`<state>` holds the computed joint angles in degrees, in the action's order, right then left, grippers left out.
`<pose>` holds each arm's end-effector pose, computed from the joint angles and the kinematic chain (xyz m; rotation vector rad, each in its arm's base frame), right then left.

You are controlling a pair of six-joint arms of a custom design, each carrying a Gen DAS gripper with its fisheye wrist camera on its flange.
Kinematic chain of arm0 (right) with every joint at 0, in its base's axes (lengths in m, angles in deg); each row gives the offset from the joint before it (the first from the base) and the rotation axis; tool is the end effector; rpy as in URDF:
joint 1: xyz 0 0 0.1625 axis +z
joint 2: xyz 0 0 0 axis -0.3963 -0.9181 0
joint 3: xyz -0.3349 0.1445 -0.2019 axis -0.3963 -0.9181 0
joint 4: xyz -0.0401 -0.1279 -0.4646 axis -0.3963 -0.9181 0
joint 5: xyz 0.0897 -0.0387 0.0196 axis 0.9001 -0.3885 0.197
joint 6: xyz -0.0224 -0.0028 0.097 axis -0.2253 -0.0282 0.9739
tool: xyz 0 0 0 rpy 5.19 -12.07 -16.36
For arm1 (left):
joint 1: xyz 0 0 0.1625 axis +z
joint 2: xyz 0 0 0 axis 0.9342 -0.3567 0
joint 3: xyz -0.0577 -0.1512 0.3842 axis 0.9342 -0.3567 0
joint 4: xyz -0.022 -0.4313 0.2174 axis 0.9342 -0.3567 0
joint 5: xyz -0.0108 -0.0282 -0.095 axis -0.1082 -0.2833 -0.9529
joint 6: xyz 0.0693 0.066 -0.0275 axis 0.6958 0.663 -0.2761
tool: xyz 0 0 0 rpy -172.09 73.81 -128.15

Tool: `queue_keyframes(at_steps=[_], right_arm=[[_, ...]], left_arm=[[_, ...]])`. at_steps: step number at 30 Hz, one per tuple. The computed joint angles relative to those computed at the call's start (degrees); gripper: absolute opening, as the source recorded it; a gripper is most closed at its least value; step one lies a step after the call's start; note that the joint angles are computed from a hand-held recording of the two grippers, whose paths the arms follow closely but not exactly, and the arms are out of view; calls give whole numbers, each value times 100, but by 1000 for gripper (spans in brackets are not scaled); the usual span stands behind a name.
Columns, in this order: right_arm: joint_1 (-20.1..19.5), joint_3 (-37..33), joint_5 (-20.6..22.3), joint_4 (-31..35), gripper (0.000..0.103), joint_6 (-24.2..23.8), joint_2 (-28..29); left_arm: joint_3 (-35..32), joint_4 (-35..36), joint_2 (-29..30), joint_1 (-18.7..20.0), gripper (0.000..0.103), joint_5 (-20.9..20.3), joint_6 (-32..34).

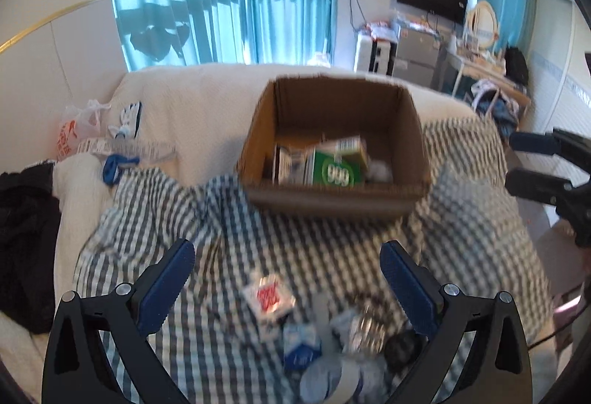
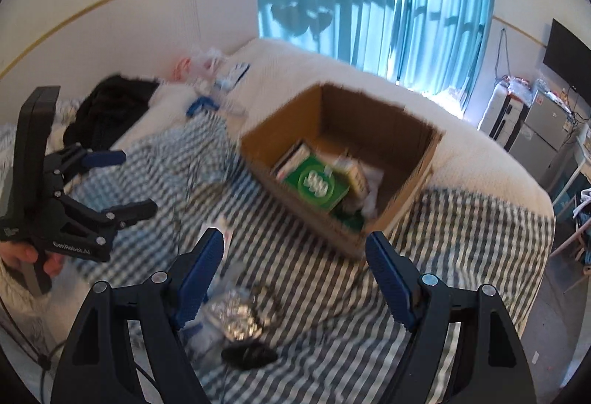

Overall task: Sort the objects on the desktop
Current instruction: 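Grasp the tape roll with the left tool while the right tool grasps the black eye mask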

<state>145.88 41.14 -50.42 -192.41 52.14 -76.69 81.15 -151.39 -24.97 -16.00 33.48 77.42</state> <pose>0.4104 -0.5236 0.0867 0.9429 -2.0997 0.7668 -0.1298 -0.5355 0.3488 0.3221 2.1862 -0.8691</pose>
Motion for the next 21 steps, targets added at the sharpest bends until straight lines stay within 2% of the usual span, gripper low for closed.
queue_keyframes(at_steps=[5,10,12,17,21], right_arm=[[-105,425,-261,-157,79,-185,226],[-402,616,-326,306,79,49,447],[-503,594,-422,422,79,127,547],[-664,624,-474,643,79,246,619],[-703,581,-636,900,79,278,687]], left_arm=[[689,500,-522,53,103,-91,-422],[1312,474,-880,342,103,-659,-652],[1459,554,-883,422,103,-749,-739],[1688,508,-790,490,103,-900,-481],[1669,518,-690,592,103,-1212,-189]])
